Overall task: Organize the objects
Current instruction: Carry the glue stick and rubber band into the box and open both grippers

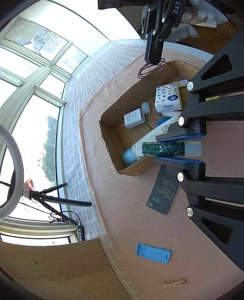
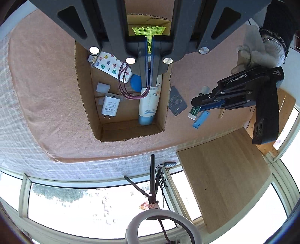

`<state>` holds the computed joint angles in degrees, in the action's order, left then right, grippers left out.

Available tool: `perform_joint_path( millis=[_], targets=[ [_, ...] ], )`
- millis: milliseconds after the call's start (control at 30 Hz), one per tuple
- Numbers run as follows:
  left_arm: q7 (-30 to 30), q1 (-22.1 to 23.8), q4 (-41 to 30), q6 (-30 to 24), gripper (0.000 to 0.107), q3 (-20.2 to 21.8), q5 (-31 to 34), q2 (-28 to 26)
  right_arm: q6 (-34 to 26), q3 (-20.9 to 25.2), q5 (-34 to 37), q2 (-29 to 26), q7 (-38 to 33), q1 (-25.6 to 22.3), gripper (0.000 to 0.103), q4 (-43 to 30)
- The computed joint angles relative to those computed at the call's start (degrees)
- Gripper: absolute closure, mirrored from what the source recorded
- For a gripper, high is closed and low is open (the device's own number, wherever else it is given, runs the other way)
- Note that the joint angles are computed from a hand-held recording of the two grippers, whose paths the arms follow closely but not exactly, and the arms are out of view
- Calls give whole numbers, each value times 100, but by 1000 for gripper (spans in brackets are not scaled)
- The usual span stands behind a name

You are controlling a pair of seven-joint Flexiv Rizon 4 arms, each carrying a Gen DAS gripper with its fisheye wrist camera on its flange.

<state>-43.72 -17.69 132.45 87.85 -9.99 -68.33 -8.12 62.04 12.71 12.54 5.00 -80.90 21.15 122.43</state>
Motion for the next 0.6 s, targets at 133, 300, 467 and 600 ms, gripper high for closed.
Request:
perform_joint_path(
  millis=[133, 300, 467, 600],
  targets=[
    [-458, 55, -450, -131, 91, -76, 672, -390, -44, -56, 115, 138, -62, -63, 101, 172],
    [-1298, 129, -932, -281, 91, -41, 1838, -830, -102, -140, 259, 245, -163, -121, 101, 300],
    [-1910, 204, -1304, -414, 90, -50, 2653, -1130, -163, -171, 265, 271, -230, -163, 101, 358],
    [-2261, 342, -1475, -509, 86, -149, 3120, -1255, -254, -190, 249, 243, -345, -159, 100, 347]
  ],
)
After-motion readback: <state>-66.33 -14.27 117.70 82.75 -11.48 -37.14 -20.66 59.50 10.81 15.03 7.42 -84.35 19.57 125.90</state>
